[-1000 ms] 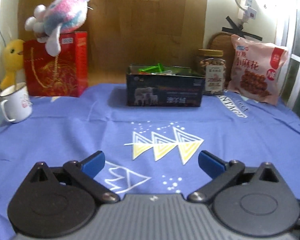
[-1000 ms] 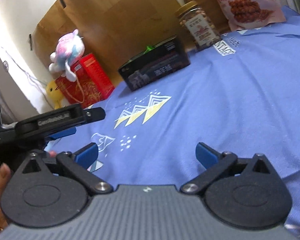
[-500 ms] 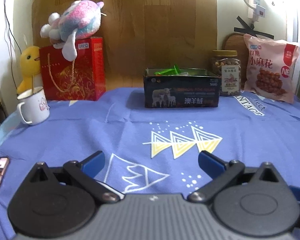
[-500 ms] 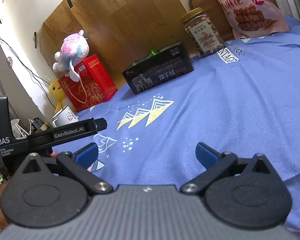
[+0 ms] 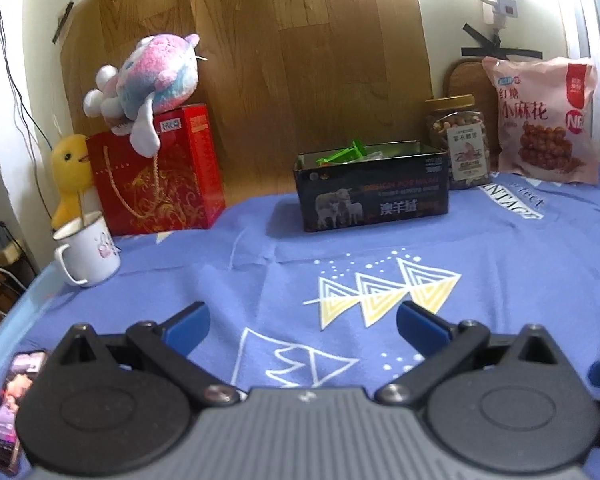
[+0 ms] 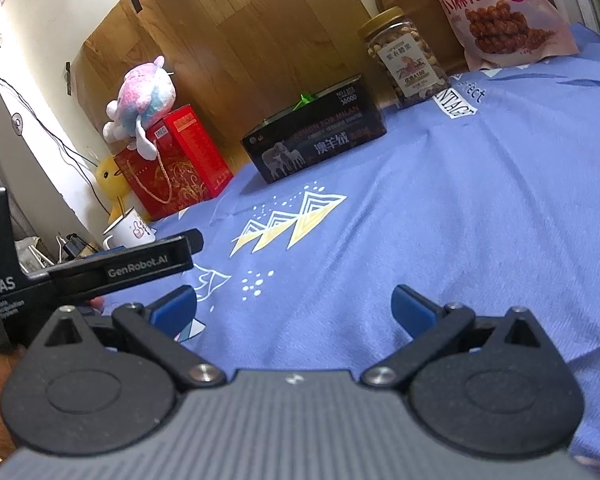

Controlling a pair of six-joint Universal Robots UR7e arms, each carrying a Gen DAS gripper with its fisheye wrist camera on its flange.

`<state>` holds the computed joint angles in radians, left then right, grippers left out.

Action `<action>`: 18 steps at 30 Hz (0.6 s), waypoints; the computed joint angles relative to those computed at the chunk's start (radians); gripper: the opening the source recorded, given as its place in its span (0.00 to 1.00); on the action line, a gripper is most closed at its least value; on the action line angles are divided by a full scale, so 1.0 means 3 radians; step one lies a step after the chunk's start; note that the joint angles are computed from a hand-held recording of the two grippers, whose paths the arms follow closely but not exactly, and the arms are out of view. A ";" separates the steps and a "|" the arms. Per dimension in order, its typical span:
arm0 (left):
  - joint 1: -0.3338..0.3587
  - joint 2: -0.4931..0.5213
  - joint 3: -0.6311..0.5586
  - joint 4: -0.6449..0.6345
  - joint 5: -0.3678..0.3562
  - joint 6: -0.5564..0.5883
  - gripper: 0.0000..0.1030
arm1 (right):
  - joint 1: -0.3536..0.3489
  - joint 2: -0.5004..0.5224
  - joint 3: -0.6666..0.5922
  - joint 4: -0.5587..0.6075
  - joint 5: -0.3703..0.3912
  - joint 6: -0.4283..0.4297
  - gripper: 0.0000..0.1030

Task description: Organize snacks

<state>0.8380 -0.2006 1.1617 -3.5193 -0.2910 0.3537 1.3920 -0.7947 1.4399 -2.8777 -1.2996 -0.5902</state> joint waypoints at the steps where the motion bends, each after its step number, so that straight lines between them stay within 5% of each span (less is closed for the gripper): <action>1: 0.0003 -0.0042 0.0054 0.0084 -0.0032 -0.0122 1.00 | 0.0001 0.0002 -0.0004 0.0011 -0.0006 0.0006 1.00; 18: 0.0069 -0.0384 0.0403 0.0839 -0.0230 -0.1286 1.00 | 0.0003 0.0026 -0.0050 0.0101 -0.0068 0.0087 1.00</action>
<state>0.8587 -0.3158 1.2826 -3.2677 -0.3601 -0.0321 1.3929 -0.7869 1.4248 -2.8475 -1.3199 -0.5642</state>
